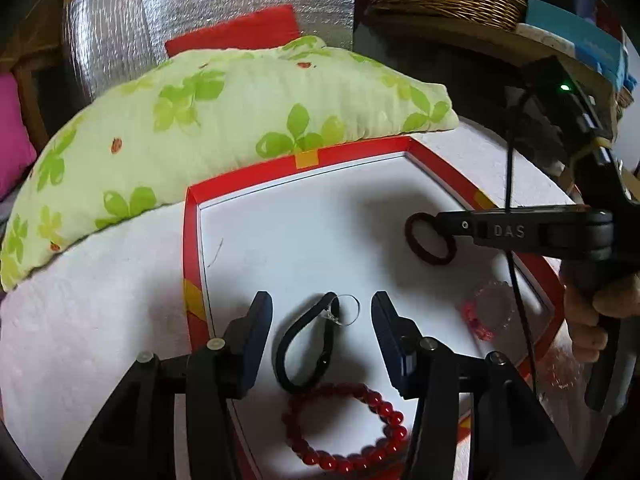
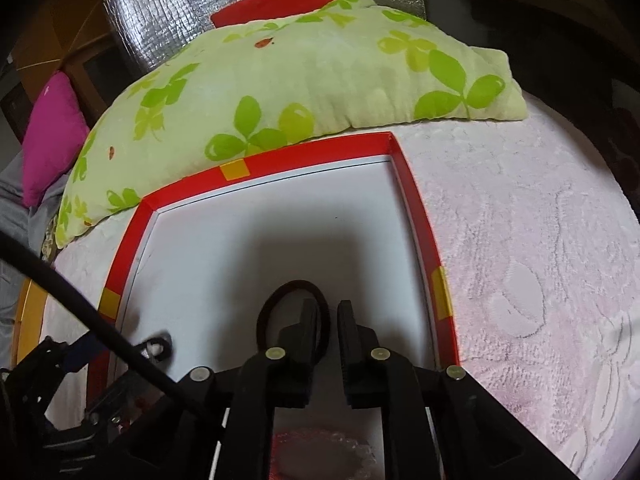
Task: Organize jewelry
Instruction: 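Carry keychain and hair tie into the red box and open both tools, then withdraw both tools from the red box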
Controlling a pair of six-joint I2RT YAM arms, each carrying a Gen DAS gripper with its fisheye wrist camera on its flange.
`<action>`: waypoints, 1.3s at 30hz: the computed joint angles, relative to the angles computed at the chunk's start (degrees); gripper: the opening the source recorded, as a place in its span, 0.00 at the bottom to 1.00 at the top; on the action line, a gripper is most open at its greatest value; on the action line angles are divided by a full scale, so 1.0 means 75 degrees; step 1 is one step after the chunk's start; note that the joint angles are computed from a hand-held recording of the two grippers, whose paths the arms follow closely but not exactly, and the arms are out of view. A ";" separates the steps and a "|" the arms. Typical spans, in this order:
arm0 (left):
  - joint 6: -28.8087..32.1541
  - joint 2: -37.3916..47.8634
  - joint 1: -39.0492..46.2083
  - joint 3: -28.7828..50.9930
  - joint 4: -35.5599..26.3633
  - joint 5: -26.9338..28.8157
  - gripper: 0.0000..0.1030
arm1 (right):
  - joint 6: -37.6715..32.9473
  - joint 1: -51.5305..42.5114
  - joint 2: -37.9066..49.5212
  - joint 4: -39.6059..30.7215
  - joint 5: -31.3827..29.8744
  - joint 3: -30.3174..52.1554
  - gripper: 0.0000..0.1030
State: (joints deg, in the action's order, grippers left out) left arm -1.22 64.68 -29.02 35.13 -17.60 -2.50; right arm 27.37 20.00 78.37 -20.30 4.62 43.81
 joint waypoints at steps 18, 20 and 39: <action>-0.0557 -0.1661 -0.0206 -0.0301 -0.1341 -0.0913 0.64 | 0.0296 0.0754 -0.1613 -0.0849 0.0643 -0.0447 0.13; -0.0658 -0.1886 -0.0326 -0.0318 -0.1539 -0.1031 0.65 | 0.0429 0.1001 -0.1819 -0.0968 0.0747 -0.0483 0.13; -0.1275 -0.3573 -0.0967 -0.0379 -0.3102 -0.1932 0.68 | 0.1562 0.2714 -0.3723 -0.1964 0.1710 -0.0803 0.29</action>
